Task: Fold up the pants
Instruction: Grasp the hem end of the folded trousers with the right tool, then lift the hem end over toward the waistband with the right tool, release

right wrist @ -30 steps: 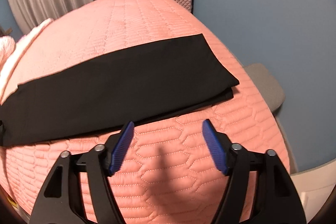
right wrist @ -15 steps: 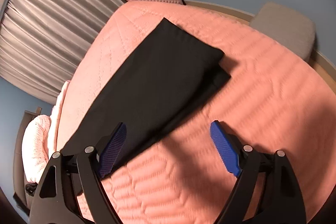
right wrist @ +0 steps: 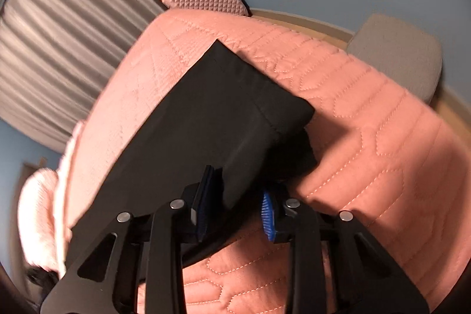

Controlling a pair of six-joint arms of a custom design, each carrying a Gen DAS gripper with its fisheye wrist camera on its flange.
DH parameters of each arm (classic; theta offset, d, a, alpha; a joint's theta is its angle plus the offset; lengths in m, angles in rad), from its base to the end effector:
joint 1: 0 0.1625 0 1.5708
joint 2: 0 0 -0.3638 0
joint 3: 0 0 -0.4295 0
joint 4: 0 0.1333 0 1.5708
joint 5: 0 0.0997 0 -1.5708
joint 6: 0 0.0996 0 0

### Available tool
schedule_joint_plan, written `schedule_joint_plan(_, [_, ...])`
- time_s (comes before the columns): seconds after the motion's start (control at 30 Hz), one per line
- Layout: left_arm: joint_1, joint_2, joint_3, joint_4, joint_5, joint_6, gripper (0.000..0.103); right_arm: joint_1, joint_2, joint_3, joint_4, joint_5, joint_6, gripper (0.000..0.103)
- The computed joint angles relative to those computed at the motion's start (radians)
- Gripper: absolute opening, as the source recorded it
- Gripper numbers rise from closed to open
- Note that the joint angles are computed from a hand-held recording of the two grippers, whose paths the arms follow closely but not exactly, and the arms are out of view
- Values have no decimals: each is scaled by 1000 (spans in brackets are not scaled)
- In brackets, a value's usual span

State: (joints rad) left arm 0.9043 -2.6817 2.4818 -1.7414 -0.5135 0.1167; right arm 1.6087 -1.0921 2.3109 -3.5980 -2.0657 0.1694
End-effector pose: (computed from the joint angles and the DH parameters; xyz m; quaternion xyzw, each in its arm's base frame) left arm 0.0459 -0.2976 0.3998 0.2381 0.8199 -0.2876 0.4339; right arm 0.1029 -0.4443 0.0938 -0.1547 -0.8832 0.4026 0.1845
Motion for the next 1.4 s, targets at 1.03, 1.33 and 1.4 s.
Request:
schedule_joint_plan(1.03, [623, 307, -243, -654, -136, 406, 86, 551, 902, -1044, 776, -16, -356, 7])
schedule_joint_plan(1.33, [779, 412, -332, -749, -266, 458, 86, 578, 899, -1052, 793, -54, -346, 31])
schedule_joint_plan(1.4, [797, 435, -346, -762, -284, 449, 86, 582, 890, -1043, 794, -30, -317, 69])
